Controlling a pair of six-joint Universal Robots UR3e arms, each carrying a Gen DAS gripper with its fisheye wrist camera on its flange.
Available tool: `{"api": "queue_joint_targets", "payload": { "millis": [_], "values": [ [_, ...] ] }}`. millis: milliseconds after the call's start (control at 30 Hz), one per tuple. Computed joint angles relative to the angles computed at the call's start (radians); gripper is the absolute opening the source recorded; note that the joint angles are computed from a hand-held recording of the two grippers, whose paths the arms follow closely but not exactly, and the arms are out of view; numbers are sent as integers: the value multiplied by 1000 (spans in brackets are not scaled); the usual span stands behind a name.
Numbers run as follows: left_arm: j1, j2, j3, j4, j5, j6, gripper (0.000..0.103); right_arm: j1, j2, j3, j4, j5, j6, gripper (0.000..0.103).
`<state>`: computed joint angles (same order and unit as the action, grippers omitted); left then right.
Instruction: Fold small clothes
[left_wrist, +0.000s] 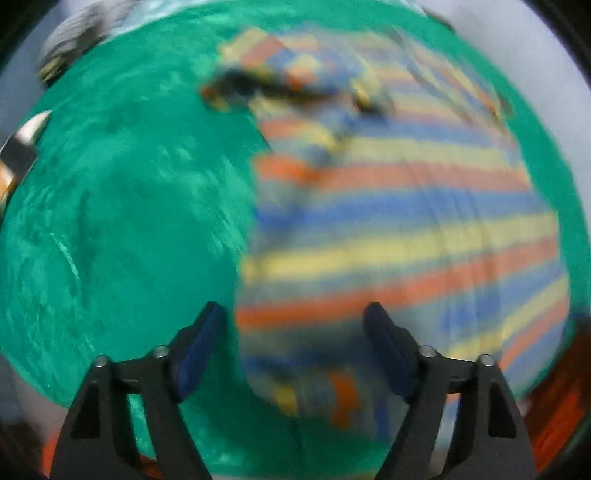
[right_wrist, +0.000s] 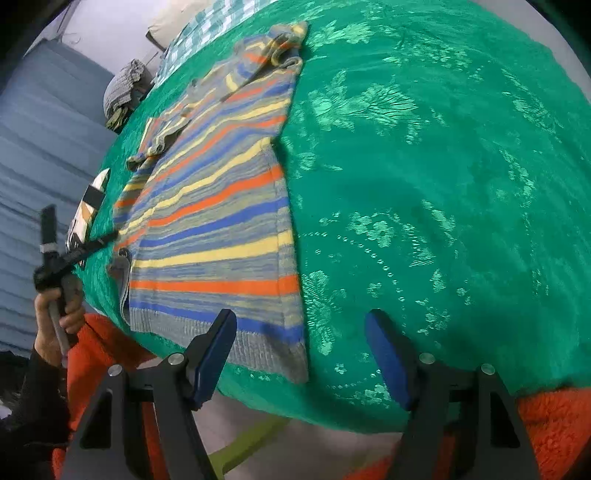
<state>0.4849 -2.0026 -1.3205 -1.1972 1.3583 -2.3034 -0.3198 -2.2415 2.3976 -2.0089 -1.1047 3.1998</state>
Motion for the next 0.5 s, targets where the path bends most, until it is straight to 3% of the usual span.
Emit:
{"api": "queue_joint_targets", "payload": {
  "millis": [67,100,200,233,300,333,400,467,500],
  "values": [
    [49,130,-157,0,27,214,80,-15,-25,5,20,4,-10,72],
    [105,229,-246,-26,47,388,80,-18,-32,5,27,2,-16,72],
    [273,403,-340,-109,38,687,80,-27,-33,8,31,10,-31,73],
    [311,417,-315,-156,20,708,82,-28,-25,10,23,14,-31,73],
    [371,380,-177,-315,-50,645,91,-33,-15,19,-3,31,-23,73],
    [390,326,-77,-417,-104,567,96,-45,-18,28,-9,52,-26,73],
    [373,235,30,-504,-163,424,97,-67,-28,43,-22,84,-21,73],
    [307,157,58,-465,-192,235,96,-63,-26,47,-42,82,-2,73],
    [252,114,48,-385,-179,99,96,-52,-24,45,-48,72,6,73]
  ]
}}
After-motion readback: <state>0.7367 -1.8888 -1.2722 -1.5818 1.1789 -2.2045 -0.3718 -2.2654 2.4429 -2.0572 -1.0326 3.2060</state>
